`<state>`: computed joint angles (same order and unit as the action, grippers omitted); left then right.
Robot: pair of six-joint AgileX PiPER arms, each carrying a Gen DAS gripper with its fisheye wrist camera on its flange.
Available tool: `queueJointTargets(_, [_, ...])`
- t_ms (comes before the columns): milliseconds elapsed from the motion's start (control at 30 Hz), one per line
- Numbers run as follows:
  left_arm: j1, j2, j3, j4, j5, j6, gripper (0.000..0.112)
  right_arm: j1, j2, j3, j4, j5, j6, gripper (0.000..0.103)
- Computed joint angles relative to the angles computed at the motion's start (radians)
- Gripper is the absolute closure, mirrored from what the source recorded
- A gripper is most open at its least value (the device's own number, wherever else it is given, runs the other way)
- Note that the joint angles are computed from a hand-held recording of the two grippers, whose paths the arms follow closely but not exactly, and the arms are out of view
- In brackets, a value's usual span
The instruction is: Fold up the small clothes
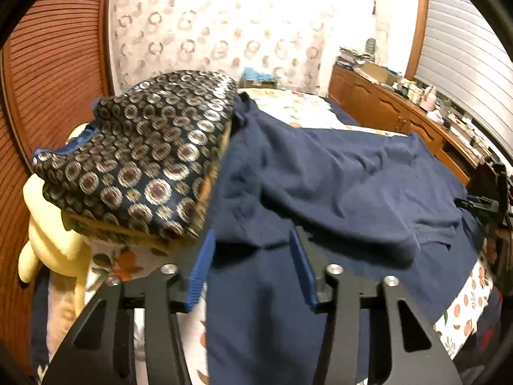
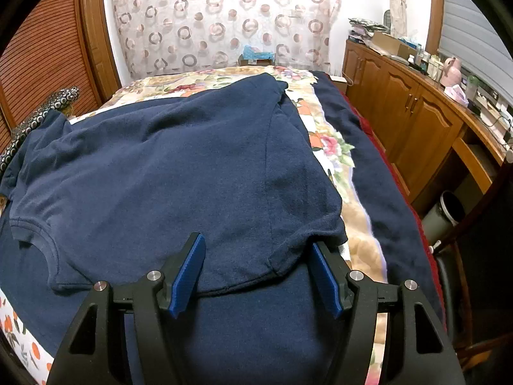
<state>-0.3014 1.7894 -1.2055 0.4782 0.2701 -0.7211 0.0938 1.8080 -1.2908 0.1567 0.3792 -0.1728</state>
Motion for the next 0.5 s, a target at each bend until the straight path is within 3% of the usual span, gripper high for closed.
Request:
queueJointTargets(100, [-0.004,0.048,-0.061,0.064,0.066,-0.056,0.069,-0.002,0.000,0.000,0.005,0.001,-0.005,0.036])
queueJointTargets(333, [-0.010,0.169,-0.200,-0.024,0.146,0.063,0.069,-0.001,0.001,-0.001,0.003,0.000,-0.004,0.036])
queueJointTargets(367, [-0.007,0.168,-0.197,-0.033,0.137,0.069,0.073,-0.001,0.001,-0.001,0.003,0.000,-0.004,0.036])
queueJointTargets(400, [-0.006,0.168,-0.196,-0.035,0.134,0.074,0.091,-0.001,0.001,-0.001,0.000,0.000,-0.002,0.036])
queueJointTargets(433, [-0.008,0.171,-0.203,-0.021,0.142,0.064,0.099,-0.002,0.001,-0.001,0.002,0.000,-0.005,0.036])
queueJointTargets(500, [-0.009,0.162,-0.193,0.002,0.136,0.049,0.107,-0.003,0.001,-0.001,0.006,0.001,-0.008,0.036])
